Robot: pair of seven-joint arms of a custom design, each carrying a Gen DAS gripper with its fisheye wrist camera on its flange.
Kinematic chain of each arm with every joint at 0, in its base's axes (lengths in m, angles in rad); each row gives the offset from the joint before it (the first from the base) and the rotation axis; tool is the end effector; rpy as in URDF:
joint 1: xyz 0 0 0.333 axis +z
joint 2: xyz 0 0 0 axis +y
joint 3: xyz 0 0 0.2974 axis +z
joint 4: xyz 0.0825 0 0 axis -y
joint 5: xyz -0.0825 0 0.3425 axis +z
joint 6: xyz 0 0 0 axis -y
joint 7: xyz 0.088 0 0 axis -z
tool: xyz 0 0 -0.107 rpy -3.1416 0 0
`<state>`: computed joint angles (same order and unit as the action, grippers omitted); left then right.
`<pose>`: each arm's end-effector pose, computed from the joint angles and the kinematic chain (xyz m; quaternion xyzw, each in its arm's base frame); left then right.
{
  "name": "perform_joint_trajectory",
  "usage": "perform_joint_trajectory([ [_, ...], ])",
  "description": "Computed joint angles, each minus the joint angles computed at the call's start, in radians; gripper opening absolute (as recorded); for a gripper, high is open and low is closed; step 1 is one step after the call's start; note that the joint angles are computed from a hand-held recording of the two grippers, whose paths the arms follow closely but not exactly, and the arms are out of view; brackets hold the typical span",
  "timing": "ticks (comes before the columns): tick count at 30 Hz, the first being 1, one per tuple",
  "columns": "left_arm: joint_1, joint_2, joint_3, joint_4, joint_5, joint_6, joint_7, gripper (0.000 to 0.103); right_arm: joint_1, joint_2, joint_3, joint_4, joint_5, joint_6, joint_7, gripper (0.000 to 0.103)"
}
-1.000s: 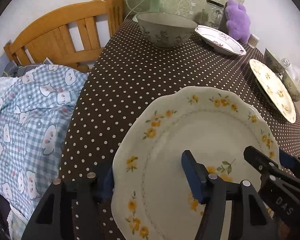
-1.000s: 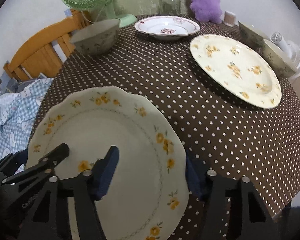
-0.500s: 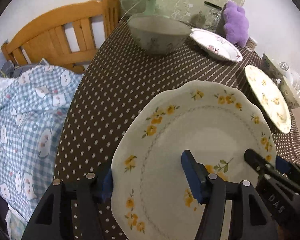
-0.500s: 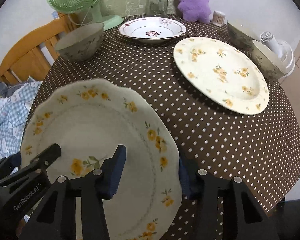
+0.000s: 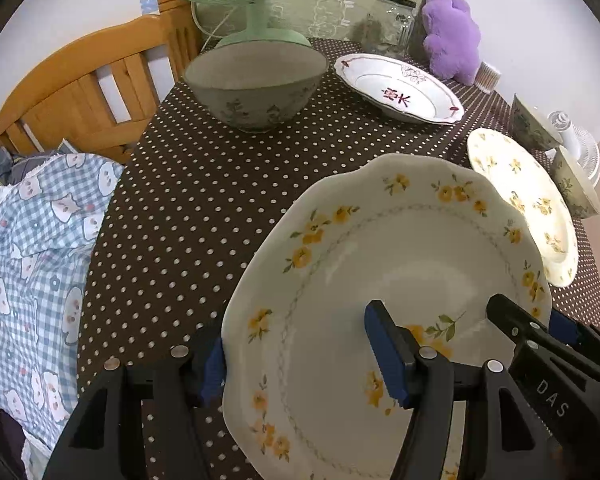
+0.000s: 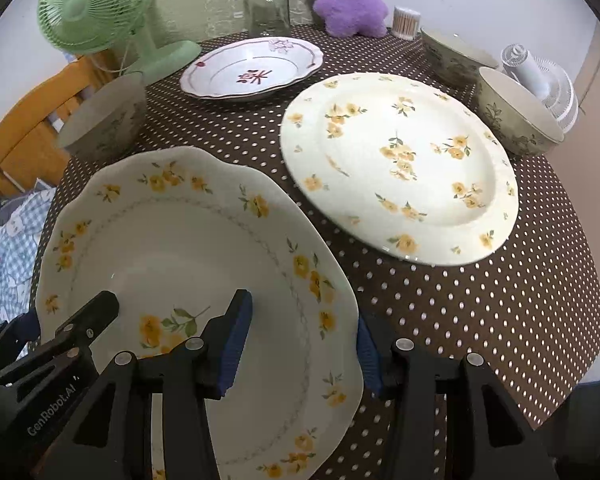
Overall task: Organize plates and bowls
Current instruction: 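Lift the yellow-flowered plate with both grippers and carry it across the table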
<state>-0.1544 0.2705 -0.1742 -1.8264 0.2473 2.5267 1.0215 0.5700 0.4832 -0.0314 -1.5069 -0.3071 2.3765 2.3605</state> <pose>0.5894 -0.1943 0.4384 -0.7113 0.6656 -0.1788 0.1383 0.5831 0.3492 0.4286 -0.6658 0.7096 -0.1538 0.1721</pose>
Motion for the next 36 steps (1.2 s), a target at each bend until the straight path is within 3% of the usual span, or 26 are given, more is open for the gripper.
perform_joint_trajectory([
  [10, -0.023, 0.077, 0.008, 0.092, 0.028, -0.071, -0.052, 0.066, -0.024, 0.057, 0.001, 0.073, 0.059, -0.013, -0.078, 0.052],
  [16, -0.028, 0.077, 0.002, 0.101, 0.037, -0.094, -0.024, 0.073, -0.020, 0.058, -0.003, 0.076, 0.063, -0.012, -0.093, 0.053],
  [18, -0.024, 0.067, -0.005, 0.091, 0.031, -0.085, 0.002, 0.082, -0.023, 0.044, -0.002, 0.055, 0.069, -0.002, -0.097, 0.054],
  [23, -0.021, 0.015, -0.006, 0.039, 0.026, -0.046, 0.008, 0.091, 0.012, -0.027, -0.031, -0.030, -0.013, 0.042, -0.031, 0.068],
  [29, -0.010, -0.063, -0.010, -0.042, 0.016, 0.030, 0.028, 0.097, 0.002, -0.135, -0.023, -0.156, -0.086, 0.111, 0.075, 0.081],
  [36, -0.043, -0.093, -0.017, -0.053, 0.067, 0.057, -0.007, 0.099, -0.039, -0.228, 0.002, -0.265, -0.165, 0.196, 0.138, 0.082],
])
